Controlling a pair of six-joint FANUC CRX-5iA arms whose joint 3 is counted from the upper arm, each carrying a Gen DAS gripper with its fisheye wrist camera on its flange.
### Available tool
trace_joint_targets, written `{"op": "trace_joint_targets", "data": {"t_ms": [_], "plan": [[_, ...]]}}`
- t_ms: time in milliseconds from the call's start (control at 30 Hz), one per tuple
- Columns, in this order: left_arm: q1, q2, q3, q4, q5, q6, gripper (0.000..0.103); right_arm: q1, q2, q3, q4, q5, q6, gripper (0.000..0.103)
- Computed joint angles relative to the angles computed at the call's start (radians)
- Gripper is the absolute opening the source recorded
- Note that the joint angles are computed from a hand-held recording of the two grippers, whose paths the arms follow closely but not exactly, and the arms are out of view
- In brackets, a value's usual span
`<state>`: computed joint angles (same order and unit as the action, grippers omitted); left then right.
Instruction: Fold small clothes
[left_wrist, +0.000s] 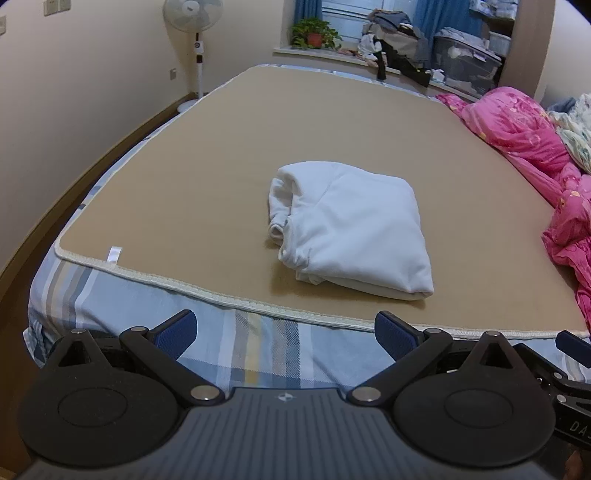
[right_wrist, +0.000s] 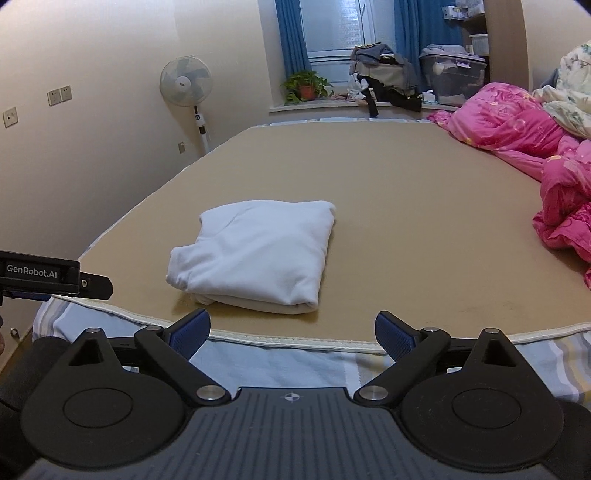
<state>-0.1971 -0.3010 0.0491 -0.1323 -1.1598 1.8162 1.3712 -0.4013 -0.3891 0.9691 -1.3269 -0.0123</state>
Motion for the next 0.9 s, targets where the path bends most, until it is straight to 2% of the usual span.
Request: {"op": "trace_joint_targets", "data": {"t_ms": [400,900], "plan": [[-0.018,0.068,0.042,-0.034,-0.04,0.024,0.102,-0.08,-0.005,-0.005,-0.045,0.053,0.011,0.096],[-0.025,0.188,0.145,-0.057,-0.073,0.111,0.102,-0.214,0.025,0.026,-0.141,0.133,0.126,0.096]]}}
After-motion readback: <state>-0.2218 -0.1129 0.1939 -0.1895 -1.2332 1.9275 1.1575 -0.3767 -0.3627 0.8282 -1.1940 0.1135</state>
